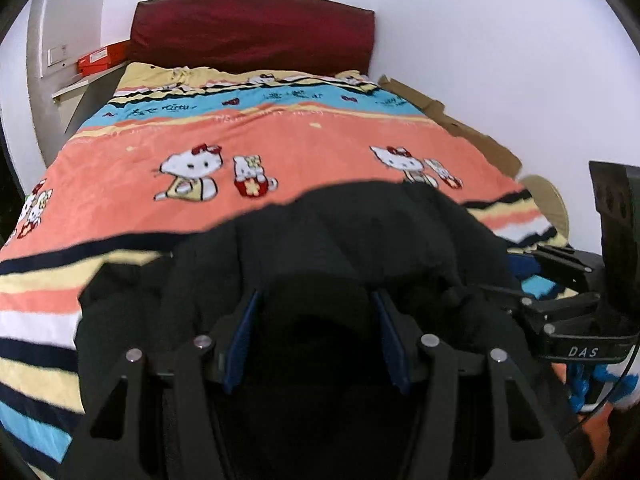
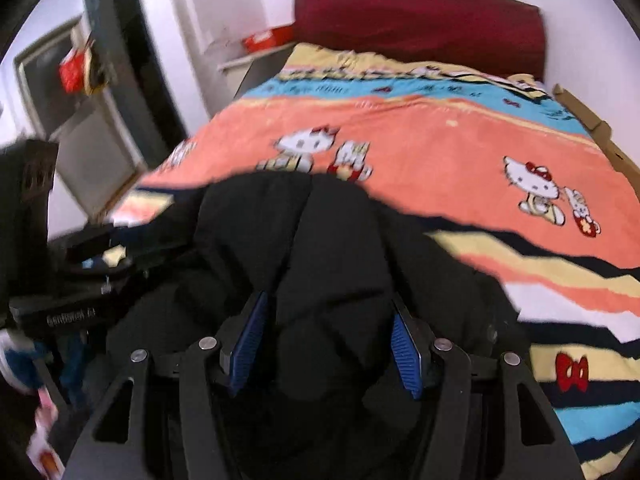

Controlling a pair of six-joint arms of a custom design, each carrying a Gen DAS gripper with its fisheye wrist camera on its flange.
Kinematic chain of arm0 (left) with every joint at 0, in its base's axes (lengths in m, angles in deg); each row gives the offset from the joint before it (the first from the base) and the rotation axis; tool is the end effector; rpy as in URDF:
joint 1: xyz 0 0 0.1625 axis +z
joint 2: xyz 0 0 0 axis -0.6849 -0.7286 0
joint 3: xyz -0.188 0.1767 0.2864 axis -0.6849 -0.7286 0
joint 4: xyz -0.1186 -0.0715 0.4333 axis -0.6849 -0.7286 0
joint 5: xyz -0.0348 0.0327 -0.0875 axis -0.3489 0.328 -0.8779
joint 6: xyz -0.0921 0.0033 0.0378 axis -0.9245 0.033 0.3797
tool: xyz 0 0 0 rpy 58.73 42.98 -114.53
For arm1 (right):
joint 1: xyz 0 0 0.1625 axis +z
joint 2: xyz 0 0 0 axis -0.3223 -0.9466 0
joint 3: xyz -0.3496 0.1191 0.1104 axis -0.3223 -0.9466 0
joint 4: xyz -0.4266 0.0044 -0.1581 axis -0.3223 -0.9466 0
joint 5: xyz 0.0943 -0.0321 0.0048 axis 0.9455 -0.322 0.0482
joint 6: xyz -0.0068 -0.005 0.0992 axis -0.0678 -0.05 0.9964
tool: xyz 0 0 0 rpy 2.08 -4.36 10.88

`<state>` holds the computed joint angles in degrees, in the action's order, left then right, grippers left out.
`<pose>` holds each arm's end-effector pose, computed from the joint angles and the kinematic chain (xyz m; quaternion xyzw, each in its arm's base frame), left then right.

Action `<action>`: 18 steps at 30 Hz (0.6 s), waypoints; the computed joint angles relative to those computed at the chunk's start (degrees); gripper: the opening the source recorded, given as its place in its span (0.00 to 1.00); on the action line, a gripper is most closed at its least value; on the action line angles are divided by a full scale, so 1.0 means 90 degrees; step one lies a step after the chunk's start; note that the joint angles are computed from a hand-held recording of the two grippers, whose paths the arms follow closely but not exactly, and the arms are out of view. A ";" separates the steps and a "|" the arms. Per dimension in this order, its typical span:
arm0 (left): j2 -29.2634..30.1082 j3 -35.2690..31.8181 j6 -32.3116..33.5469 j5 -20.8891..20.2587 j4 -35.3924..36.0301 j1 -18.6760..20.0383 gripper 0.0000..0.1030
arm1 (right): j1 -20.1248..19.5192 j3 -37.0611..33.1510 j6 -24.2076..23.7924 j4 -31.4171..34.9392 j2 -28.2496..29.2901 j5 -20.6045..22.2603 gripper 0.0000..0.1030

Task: Fold large clothes

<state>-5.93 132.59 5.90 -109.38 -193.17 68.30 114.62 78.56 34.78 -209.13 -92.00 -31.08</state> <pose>-0.5174 -0.4493 0.1111 0.3293 0.8993 -0.2286 0.1746 0.1322 -0.4298 0.4639 0.1703 -0.9016 0.2883 0.2739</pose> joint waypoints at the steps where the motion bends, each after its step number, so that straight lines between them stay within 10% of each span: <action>1: -0.0101 0.0165 -0.0051 0.0010 -0.0017 -0.0066 0.53 | -0.0015 0.0129 -0.0027 0.0116 -0.0164 0.0039 0.57; 11: -0.0846 0.1494 -0.0493 -0.0037 -0.0093 -0.0644 0.56 | -0.0161 0.1248 -0.0286 0.0910 -0.1653 0.0020 0.58; 18: -0.0277 0.1226 -0.0401 0.0211 0.0034 -0.0443 0.60 | -0.0414 0.1438 -0.0359 0.0417 -0.1420 -0.0144 0.59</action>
